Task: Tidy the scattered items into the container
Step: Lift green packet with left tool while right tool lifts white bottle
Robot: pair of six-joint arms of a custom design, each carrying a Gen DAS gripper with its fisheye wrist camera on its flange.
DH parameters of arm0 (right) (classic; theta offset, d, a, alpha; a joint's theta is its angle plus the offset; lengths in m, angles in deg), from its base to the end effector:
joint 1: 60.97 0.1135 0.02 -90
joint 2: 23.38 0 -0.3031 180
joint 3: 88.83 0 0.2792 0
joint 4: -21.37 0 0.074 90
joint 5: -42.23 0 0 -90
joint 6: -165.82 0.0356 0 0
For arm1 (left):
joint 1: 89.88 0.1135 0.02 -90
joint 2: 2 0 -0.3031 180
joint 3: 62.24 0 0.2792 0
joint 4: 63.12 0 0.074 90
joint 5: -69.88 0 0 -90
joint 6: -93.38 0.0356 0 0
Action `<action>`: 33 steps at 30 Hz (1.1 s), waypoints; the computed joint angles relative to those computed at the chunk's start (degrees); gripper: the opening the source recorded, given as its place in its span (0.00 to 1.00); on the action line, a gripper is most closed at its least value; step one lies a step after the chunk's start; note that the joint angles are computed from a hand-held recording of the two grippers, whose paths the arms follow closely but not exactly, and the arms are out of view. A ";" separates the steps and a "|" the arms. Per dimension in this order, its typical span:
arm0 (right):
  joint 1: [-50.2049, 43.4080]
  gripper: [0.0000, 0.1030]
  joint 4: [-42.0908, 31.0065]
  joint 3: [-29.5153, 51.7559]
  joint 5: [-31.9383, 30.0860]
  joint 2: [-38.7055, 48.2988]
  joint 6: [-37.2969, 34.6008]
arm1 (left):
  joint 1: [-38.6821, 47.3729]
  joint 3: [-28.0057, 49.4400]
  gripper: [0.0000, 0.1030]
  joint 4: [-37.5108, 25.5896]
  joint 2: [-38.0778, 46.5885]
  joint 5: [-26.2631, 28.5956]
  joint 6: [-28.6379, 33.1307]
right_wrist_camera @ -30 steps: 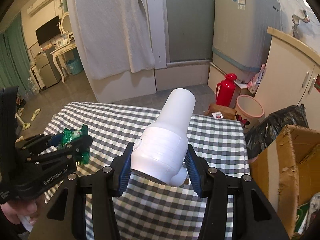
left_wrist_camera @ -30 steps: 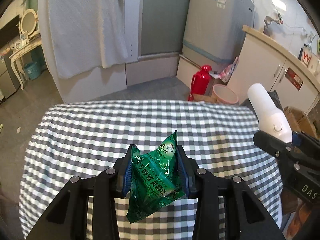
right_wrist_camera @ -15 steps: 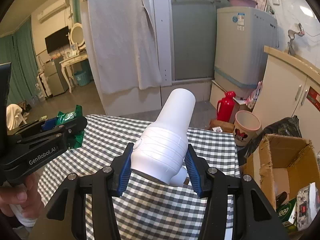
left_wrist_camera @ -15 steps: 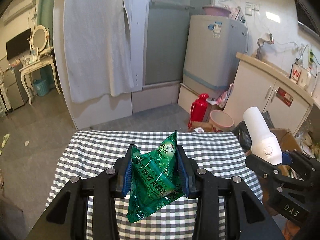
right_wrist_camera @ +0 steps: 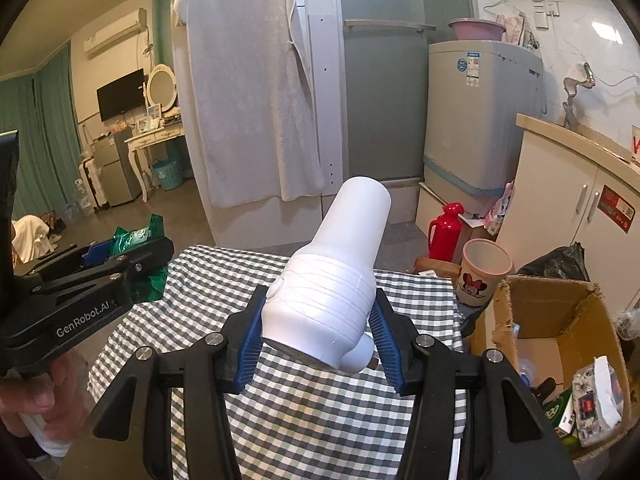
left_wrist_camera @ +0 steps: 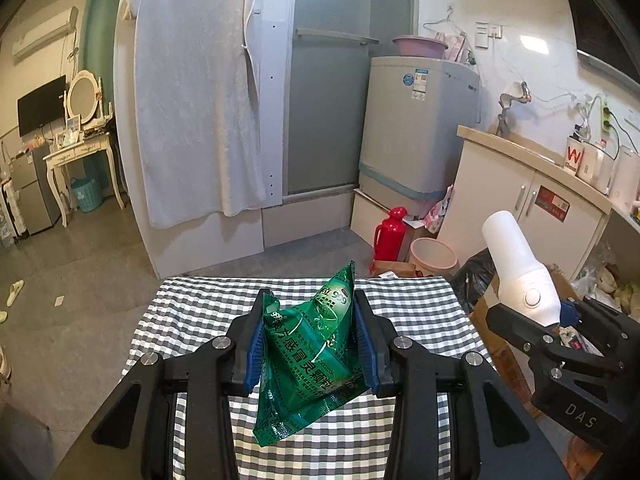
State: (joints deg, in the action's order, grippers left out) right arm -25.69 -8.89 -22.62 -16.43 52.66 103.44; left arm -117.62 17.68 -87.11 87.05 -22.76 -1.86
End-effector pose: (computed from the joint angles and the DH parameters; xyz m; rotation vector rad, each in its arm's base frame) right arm 0.2571 0.1592 0.2927 0.1355 2.1489 0.0074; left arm 0.3392 -0.1765 0.3124 0.3953 2.1254 -0.2846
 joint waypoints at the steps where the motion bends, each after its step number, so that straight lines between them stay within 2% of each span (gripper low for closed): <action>1: 0.13 0.48 -0.32 -0.28 0.37 -0.63 0.23 | -0.23 -0.10 0.39 0.04 -0.17 0.01 0.00; 15: -0.01 0.48 -7.10 -5.23 5.46 -10.50 3.72 | -7.02 0.78 0.39 0.52 0.47 -2.34 -0.82; 24: -1.72 0.48 -14.15 -6.63 8.37 -17.60 5.46 | -12.67 3.40 0.39 0.28 2.82 -3.55 -1.32; 33: -7.64 0.48 -19.86 -8.29 7.54 -24.86 4.65 | -18.27 7.03 0.39 0.68 6.19 -4.45 -1.49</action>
